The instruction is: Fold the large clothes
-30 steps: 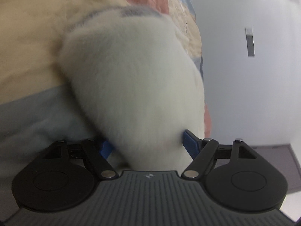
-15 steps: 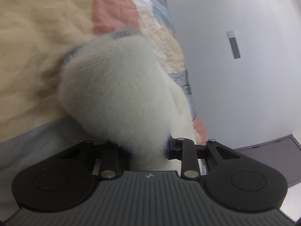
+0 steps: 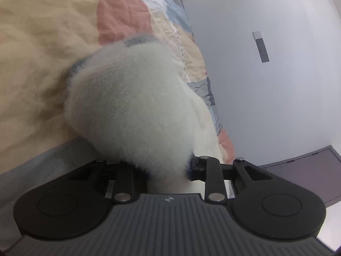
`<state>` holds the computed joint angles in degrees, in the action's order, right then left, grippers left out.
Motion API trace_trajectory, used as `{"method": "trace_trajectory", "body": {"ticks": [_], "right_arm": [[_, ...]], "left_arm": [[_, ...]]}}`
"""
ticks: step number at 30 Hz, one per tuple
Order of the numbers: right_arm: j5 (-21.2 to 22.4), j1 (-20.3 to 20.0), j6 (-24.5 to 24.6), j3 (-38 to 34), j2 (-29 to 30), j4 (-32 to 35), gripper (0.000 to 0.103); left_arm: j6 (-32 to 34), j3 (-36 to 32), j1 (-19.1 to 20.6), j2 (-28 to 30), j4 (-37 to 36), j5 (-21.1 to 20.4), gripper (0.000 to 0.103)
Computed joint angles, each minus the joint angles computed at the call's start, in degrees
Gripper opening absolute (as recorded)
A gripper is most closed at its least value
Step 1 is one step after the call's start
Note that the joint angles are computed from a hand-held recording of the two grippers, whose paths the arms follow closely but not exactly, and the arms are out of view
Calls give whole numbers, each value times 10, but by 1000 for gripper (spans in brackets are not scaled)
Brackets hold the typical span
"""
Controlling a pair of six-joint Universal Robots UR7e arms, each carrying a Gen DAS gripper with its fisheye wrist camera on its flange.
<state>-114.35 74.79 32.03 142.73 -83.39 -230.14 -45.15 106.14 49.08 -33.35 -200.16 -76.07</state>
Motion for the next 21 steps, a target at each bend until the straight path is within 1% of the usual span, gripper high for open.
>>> {"method": "trace_trajectory", "body": {"ticks": [3, 6, 8, 12, 15, 18, 21], "right_arm": [[2, 6, -12, 3, 4, -23, 31], [-7, 21, -52, 1, 16, -59, 29], [4, 21, -73, 5, 16, -80, 29], [33, 23, -115, 22, -1, -97, 29], [45, 33, -143, 33, -9, -118, 29], [50, 43, -167, 39, -19, -128, 28], [62, 46, -166, 48, -47, -105, 28]], "left_arm": [[9, 14, -8, -5, -15, 6, 32], [7, 26, -15, -17, -17, 9, 31], [22, 35, -21, -25, -26, 16, 30], [45, 63, -38, -50, -51, 38, 29], [55, 87, -54, -69, -62, 54, 25], [51, 105, -67, -79, -69, 68, 22], [22, 126, -76, -93, -66, 82, 20]]}}
